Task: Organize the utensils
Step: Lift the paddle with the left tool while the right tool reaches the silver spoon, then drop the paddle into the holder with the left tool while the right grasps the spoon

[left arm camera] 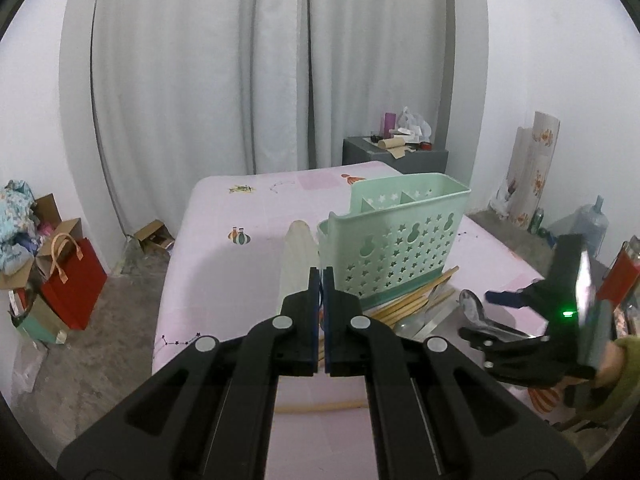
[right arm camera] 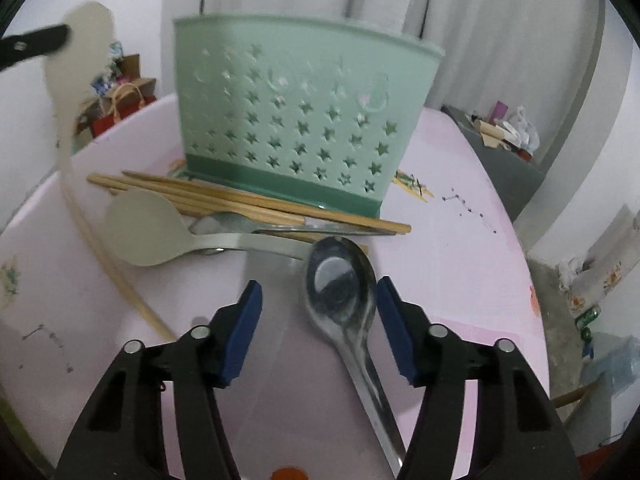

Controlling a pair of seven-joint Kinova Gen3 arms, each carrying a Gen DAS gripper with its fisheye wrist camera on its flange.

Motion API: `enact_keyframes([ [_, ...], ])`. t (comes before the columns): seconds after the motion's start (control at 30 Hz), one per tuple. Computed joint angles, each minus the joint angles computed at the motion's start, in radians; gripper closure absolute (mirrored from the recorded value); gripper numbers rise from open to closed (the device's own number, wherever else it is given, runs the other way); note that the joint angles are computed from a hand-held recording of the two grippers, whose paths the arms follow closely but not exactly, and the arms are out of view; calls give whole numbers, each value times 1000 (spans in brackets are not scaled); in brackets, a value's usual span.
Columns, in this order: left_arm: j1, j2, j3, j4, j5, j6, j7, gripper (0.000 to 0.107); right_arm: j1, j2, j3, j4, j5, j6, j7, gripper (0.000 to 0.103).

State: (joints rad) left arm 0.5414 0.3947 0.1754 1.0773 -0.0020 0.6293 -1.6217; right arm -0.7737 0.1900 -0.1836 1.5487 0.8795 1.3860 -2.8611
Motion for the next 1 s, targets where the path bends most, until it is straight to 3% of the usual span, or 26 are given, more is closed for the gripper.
enact_keyframes([
  [0.13,-18,2,10,14,25,-8,-4,107,60,-13,8,-2,-69,-65,7,61],
  [0.5,-52,-6,26,44,80,-35,-29,107,95,-18,34,-19,-107,-75,-33,93],
  [0.8,-88,-26,51,70,136,-88,-44,107,109,-83,9,17,-66,-96,-137,98],
  [1.0,-160,-55,131,105,250,-254,-131,107,117,-140,-35,52,-11,-106,-228,98],
])
